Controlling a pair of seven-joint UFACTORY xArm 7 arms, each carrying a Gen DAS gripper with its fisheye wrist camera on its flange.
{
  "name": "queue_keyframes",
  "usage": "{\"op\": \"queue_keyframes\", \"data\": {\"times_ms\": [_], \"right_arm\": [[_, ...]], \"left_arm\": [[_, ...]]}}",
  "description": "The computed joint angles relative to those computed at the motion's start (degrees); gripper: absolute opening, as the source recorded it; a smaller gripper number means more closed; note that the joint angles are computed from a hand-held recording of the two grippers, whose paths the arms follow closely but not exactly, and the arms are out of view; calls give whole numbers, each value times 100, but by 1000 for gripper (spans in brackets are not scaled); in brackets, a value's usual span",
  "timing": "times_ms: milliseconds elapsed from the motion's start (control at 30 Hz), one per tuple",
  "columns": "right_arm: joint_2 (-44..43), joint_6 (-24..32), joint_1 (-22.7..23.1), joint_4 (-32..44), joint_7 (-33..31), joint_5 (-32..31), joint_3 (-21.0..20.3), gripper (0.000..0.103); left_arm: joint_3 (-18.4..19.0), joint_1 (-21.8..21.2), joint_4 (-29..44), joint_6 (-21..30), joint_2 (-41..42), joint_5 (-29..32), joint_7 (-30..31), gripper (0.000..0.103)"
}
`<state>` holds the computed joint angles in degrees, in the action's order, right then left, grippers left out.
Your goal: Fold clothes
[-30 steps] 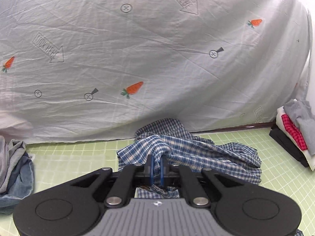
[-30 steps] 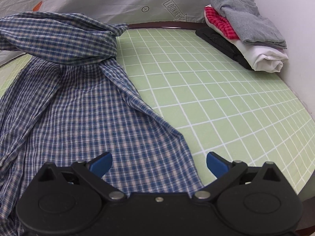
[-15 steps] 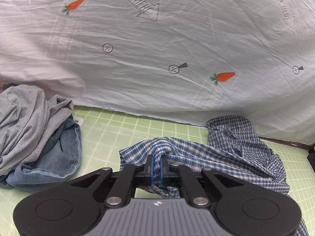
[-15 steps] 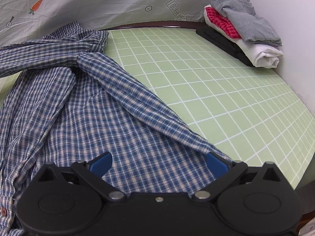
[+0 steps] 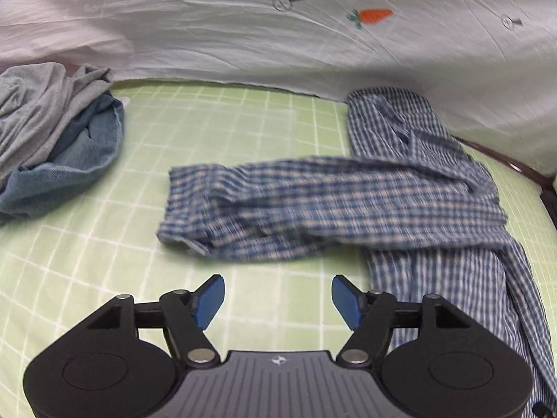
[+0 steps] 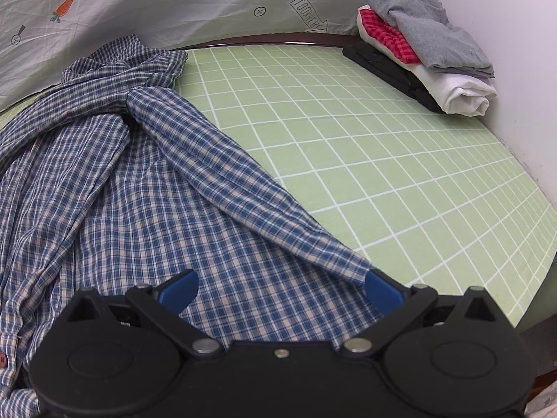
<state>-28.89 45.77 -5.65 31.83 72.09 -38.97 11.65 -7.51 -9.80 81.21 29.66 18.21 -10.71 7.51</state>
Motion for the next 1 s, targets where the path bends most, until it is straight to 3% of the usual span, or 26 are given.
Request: {"op": "queue_keyframes", "data": {"times_ms": [233, 533, 800, 867, 1000], "right_arm": [[-299, -475, -54, -316, -586, 39, -253, 103], [-999, -1046, -513, -1010, -1504, 442, -466, 100], [-1451, -1219, -784, -1397, -2434, 1079, -676, 73], [-1575, -1303, -792, -1498, -2659, 1290, -737, 58], [-1832, -1501, -809, -1693, -2947, 1724, -754, 39]], "left_arm": [[-301, -289, -1290, 138, -907, -237, 898, 71], [-172, -735, -2272, 213, -1605, 420, 88, 73], [-150, -794, -2906, 110, -2117, 801, -654, 81], [-143, -791, -3004, 116, -2200, 811, -739, 82], [-155, -789, -3229, 70, -2389, 933, -878, 82]]}}
